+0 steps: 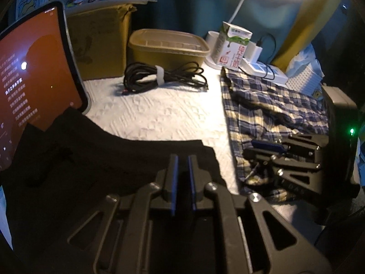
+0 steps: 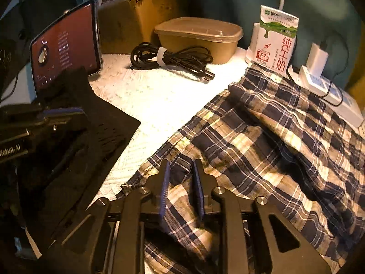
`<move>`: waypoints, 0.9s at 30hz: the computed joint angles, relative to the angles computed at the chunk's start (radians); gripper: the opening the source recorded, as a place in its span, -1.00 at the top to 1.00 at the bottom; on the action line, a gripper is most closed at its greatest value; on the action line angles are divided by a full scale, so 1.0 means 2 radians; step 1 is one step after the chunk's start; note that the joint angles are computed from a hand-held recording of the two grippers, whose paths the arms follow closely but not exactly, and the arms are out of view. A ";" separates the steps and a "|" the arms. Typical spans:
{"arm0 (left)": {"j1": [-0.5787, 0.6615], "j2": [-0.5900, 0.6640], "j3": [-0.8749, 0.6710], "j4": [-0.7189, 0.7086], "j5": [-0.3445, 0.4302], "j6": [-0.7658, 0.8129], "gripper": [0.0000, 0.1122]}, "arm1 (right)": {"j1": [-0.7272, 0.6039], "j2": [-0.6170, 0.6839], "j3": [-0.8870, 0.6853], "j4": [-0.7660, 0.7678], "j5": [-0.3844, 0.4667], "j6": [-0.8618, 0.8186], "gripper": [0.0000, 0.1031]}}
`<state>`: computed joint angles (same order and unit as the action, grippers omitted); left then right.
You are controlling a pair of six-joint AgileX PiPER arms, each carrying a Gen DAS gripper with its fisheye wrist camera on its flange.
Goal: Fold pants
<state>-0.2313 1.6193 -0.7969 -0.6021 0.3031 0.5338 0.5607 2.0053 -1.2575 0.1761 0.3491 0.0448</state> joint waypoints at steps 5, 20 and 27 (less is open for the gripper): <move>0.024 0.004 -0.003 -0.051 0.015 0.056 0.83 | 0.006 -0.022 0.023 0.032 -0.027 -0.027 0.95; 0.026 -0.017 0.016 -0.075 0.026 0.072 0.82 | 0.056 -0.035 0.030 0.071 0.008 -0.065 0.95; -0.028 -0.015 0.003 -0.045 0.021 0.020 0.82 | 0.055 -0.145 0.160 0.141 -0.044 -0.120 -0.38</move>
<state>-0.2876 1.5896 -0.7899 -0.6919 0.3453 0.5732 0.6708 1.7145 -0.9383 0.4579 0.2613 -0.1952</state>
